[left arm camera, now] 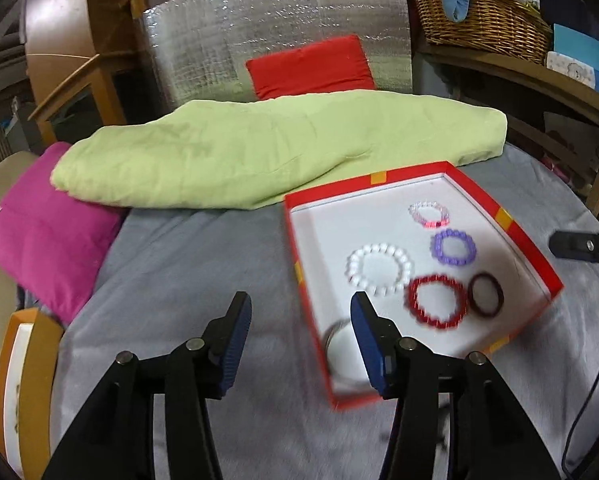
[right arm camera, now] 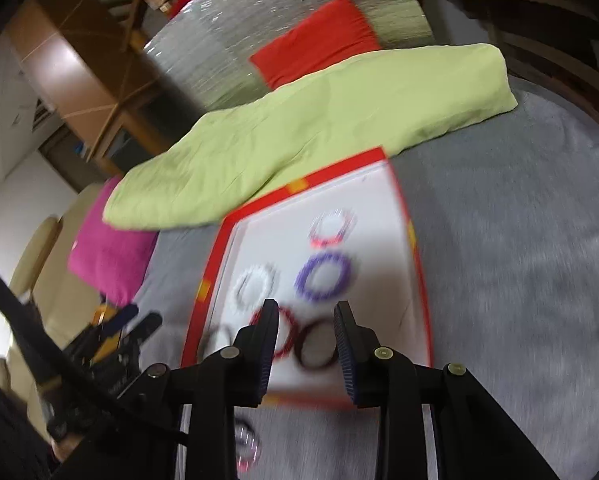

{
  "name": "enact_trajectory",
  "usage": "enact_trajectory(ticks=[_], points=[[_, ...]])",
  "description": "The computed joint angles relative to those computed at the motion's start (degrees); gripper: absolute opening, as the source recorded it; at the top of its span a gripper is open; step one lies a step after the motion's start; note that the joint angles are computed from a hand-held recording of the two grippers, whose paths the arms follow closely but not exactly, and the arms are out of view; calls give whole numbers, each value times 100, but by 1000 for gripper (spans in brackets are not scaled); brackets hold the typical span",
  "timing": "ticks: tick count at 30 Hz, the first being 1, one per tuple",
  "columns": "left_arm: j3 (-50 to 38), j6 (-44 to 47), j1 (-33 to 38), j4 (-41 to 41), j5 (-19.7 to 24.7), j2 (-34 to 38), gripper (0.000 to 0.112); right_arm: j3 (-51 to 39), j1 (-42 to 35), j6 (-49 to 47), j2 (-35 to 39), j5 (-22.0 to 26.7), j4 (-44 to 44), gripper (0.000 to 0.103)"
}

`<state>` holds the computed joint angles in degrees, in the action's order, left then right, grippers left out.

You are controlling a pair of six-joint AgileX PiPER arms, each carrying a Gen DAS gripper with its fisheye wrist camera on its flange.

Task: Organize jewelry
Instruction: 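Open both tools and withdraw them from the box lid, then grasp the pink quartz bead bracelet with right tool while left reaches the black hair tie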

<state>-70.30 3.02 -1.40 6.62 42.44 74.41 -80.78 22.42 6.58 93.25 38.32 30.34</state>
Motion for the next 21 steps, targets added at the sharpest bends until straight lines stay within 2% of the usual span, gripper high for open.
enact_trajectory(ticks=[3,5,10,17,19,21], points=[[323,323,173,-273,74,-417,53,534,244,-54,-449,-52,93,31],[553,781,399,-813,188,-690,53,909,513,-30,-693,-160,118,31],[1014,1809,985,-2013,723,-1135,53,1210,1193,254,-696,-200,-98,31],[977,2704,1774,-3394,1393,-698,53,959,1795,793,-199,-243,-849,31],[944,2810,1810,-3536,1499,-588,52,822,1824,773,-32,-202,-890,31],[927,2831,1792,-3541,1534,-535,45,688,1857,845,110,-161,-1048,31]])
